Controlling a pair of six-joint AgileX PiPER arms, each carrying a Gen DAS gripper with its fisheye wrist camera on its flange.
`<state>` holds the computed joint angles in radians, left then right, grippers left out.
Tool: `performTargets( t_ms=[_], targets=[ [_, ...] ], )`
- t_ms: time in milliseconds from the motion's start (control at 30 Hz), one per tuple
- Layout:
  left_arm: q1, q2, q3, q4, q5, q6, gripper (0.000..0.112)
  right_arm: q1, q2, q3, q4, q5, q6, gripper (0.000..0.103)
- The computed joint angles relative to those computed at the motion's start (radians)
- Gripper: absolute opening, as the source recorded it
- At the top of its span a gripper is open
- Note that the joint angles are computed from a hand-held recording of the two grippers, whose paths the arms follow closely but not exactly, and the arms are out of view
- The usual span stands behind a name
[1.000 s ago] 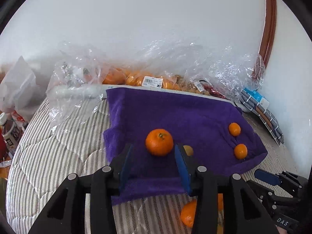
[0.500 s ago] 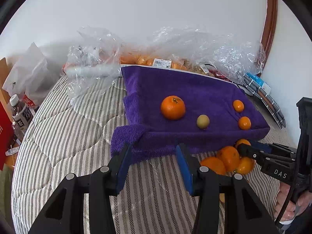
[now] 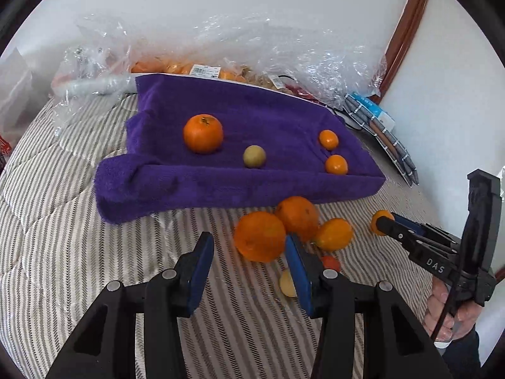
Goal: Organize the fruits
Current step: 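Grasp an orange with the right tool while the left tool grasps a large tangerine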
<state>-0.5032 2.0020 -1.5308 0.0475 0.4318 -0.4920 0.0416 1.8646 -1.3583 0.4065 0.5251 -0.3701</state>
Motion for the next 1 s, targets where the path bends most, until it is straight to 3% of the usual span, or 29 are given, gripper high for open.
performTargets(
  t_ms=[167, 267, 500, 567, 667, 800, 1000],
  targets=[
    [-0.036, 0.081, -0.118, 0.071, 0.106, -0.051, 0.045, 0.000, -0.002, 0.022, -0.031, -0.030, 0.007, 0.034],
    [-0.040, 0.103, -0.145, 0.098, 0.117, -0.082, 0.046, 0.008, -0.005, 0.040, -0.053, -0.062, 0.016, 0.034],
    [-0.052, 0.141, -0.192, 0.197, 0.129, -0.148, 0.046, 0.009, 0.035, -0.003, -0.069, -0.018, 0.046, 0.034],
    [-0.047, 0.137, -0.179, 0.178, 0.106, -0.125, 0.039, 0.014, 0.034, 0.002, -0.076, -0.024, 0.054, 0.034],
    [-0.029, 0.105, -0.116, 0.111, 0.031, -0.074, 0.038, 0.009, 0.035, 0.004, -0.050, -0.024, 0.038, 0.034],
    [-0.037, 0.042, -0.002, 0.288, -0.075, -0.281, 0.038, 0.006, 0.026, 0.016, -0.038, -0.041, 0.035, 0.034],
    [-0.048, 0.012, 0.049, 0.497, -0.104, -0.522, 0.038, -0.038, 0.001, 0.058, 0.115, -0.074, -0.066, 0.034]
  ],
)
